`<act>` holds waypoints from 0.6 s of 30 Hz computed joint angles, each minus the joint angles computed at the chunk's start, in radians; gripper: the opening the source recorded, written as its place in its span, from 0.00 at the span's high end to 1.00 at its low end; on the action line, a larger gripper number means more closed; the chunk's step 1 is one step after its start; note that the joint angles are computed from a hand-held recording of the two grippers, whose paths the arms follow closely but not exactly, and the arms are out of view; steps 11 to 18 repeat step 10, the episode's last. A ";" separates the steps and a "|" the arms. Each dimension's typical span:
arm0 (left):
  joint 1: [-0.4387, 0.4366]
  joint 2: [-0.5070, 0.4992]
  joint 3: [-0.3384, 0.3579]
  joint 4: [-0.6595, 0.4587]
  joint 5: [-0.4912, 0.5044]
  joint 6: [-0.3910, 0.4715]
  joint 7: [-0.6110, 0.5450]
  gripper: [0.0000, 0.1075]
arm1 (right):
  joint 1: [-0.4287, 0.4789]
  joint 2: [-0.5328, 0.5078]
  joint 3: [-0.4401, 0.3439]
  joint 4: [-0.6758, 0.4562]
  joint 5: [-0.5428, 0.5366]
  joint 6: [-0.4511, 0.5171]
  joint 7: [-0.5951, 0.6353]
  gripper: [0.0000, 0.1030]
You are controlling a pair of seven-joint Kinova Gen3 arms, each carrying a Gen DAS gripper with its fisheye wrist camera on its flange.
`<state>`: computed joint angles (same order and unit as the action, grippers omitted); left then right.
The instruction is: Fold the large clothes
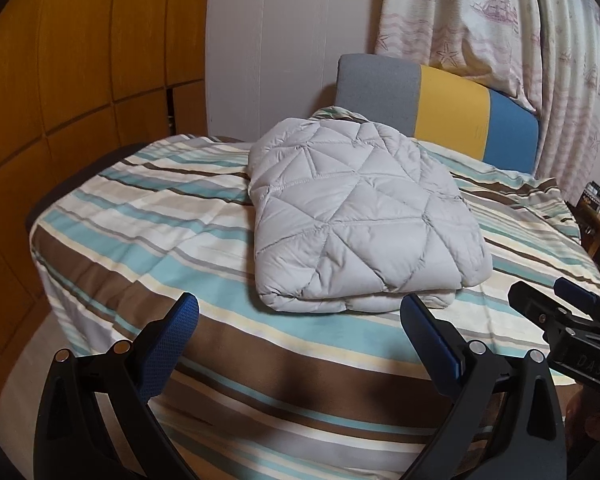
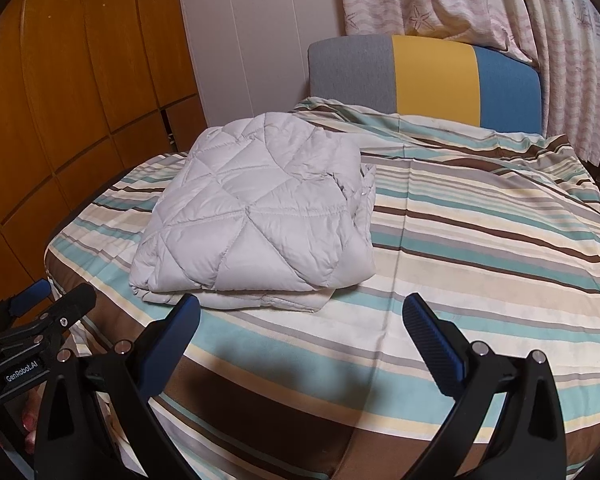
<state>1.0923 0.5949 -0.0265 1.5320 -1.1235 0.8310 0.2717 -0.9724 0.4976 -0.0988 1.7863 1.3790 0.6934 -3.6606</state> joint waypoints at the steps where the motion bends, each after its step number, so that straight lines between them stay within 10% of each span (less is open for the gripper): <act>1: -0.002 0.003 0.000 -0.004 0.002 0.004 -0.004 0.07 | 0.002 0.002 0.000 -0.001 -0.002 -0.002 0.001 0.02; 18: -0.090 0.045 0.019 -0.076 0.169 -0.026 -0.186 0.07 | 0.046 0.028 0.026 -0.025 -0.083 -0.078 0.064 0.02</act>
